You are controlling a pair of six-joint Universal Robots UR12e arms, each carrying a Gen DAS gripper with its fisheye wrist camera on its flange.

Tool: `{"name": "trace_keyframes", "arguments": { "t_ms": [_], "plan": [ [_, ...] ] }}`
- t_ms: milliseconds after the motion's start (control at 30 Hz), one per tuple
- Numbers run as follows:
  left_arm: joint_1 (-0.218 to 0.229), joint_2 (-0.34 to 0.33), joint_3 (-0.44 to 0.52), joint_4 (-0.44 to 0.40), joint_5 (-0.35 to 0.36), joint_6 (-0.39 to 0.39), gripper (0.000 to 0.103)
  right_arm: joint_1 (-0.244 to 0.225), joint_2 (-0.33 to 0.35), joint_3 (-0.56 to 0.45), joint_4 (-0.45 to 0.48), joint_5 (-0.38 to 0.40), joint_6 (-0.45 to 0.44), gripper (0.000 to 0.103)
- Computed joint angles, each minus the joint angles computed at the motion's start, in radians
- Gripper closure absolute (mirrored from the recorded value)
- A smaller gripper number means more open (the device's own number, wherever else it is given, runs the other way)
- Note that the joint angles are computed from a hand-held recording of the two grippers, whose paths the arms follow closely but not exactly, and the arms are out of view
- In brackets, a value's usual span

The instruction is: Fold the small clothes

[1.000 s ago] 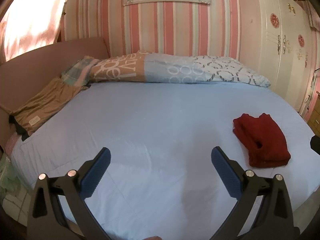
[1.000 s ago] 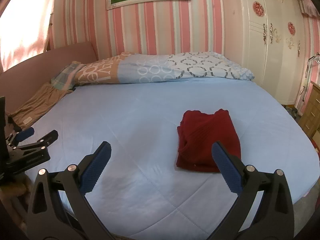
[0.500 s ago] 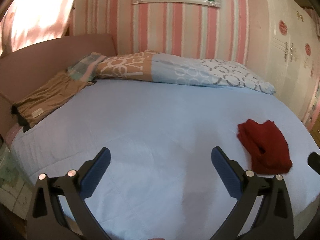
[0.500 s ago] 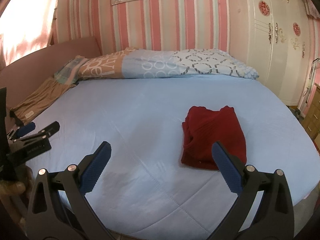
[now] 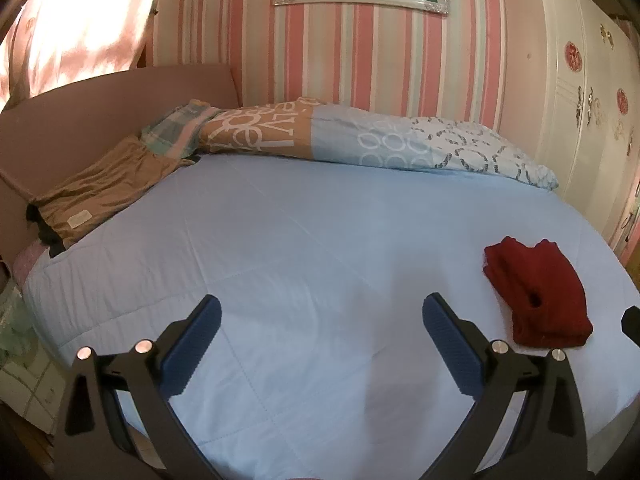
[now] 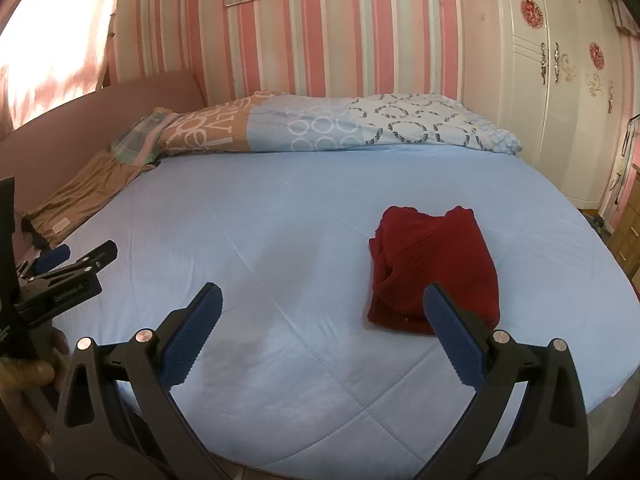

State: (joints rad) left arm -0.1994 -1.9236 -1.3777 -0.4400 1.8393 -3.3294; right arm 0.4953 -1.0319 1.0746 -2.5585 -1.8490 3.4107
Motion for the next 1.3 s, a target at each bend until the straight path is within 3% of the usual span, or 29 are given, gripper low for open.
{"name": "trace_keyframes", "arguments": {
  "t_ms": [400, 1300],
  "plan": [
    [-0.002, 0.0, -0.001, -0.005, 0.0, 0.035, 0.002, 0.0, 0.002, -0.002, 0.01, 0.003, 0.007, 0.003],
    [-0.004, 0.001, 0.006, -0.019, -0.007, 0.023, 0.002, -0.003, -0.002, 0.007, 0.006, 0.0, 0.014, 0.003]
  ]
}}
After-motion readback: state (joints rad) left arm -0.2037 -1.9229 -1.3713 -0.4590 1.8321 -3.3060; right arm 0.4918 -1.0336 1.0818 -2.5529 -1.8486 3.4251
